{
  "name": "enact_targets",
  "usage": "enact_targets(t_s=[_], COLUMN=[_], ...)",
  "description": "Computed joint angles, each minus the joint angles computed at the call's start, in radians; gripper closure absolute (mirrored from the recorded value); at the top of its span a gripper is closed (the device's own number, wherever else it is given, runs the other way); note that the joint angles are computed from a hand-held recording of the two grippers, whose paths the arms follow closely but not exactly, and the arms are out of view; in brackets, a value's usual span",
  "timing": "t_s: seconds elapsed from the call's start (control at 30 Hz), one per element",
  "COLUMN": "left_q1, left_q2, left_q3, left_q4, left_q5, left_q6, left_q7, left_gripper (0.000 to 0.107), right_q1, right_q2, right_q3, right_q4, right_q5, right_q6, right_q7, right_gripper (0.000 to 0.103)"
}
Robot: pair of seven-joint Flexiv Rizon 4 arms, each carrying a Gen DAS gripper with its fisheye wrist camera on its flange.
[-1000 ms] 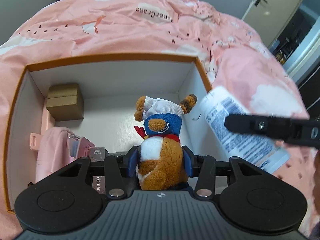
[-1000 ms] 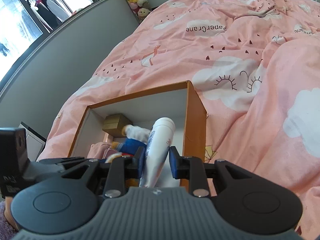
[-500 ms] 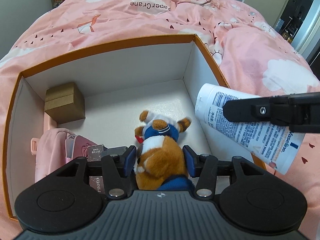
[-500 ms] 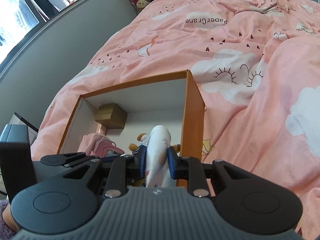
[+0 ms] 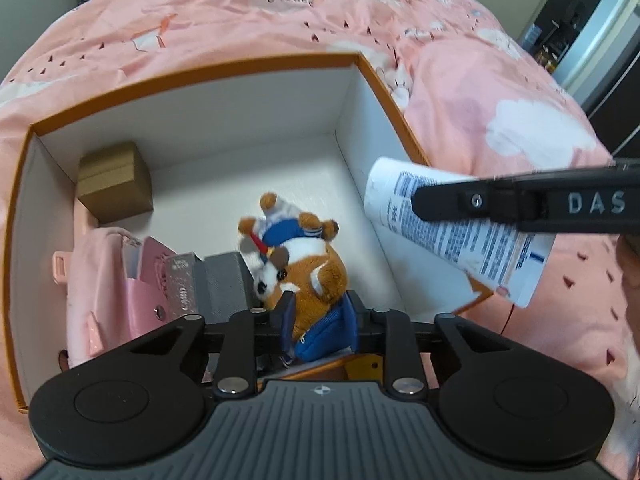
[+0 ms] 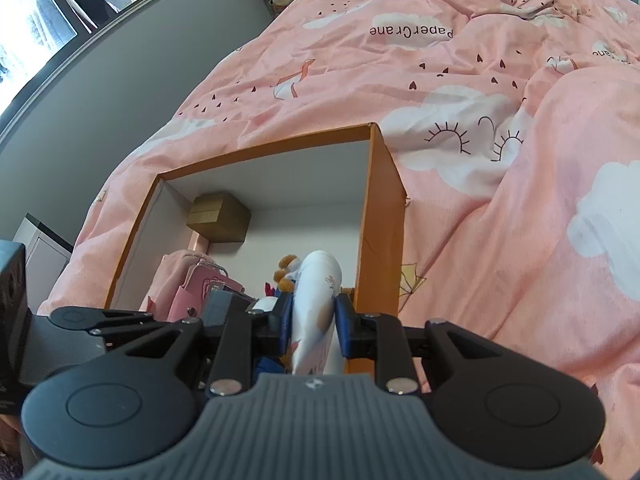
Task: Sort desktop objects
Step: 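Open the left gripper to drop the plush toy in the box while the right gripper holds the tube, then lower the white lotion tube into the box and open the right gripper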
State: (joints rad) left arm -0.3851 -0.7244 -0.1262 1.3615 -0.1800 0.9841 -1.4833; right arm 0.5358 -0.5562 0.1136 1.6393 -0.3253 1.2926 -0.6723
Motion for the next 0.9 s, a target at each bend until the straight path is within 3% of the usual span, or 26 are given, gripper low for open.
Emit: enact_targets(t_s=[0.17,0.27,0.4,0.6,0.7,0.9], left_q1=[-0.017,-0.021,0.0,0.03,0.059,0.129], left_q2=[-0.012,-0.03,-0.066,-0.091,-0.054,0.083], left_q3=[0.016,0.025,0.009,-0.016,-0.05,-0.123], left_q4=[-0.025,-0.074,-0.143,-0.181,-0.09,0.186], left_q5=[0.028,0.031,-0.007,-0.061,-0.104,-0.227], left_q6=[-0.028,-0.097,-0.193,-0.259,-0.156,0.137], left_q7=[-0.003,-0.023,-0.049,-0.055,-0.016,0.065], left_gripper=[0.079,0.079,0.08,0.08,0.08,0.08], right_q1=[-0.031,-0.036,-0.036,-0.028,-0.026,-0.016], right_q2=[-0.008,-0.011,-0.017,-0.034,-0.046,-0.06], right_q3=[0.056,0.07,0.082,0.089,0.093,0.089], right_q4=[-0.036,-0.059,-0.087,-0.136,-0.169,-0.206], right_q5=[0.035,0.054,0.081,0.105,0.118,0.138], right_q6=[-0.066,-0.114,-0.17,-0.266,-0.308,-0.382], right_q7=[-0.076,-0.119,-0.168,-0.237,-0.275,-0.318], right_gripper=[0.079,0.079,0.079,0.079,0.079,0.078])
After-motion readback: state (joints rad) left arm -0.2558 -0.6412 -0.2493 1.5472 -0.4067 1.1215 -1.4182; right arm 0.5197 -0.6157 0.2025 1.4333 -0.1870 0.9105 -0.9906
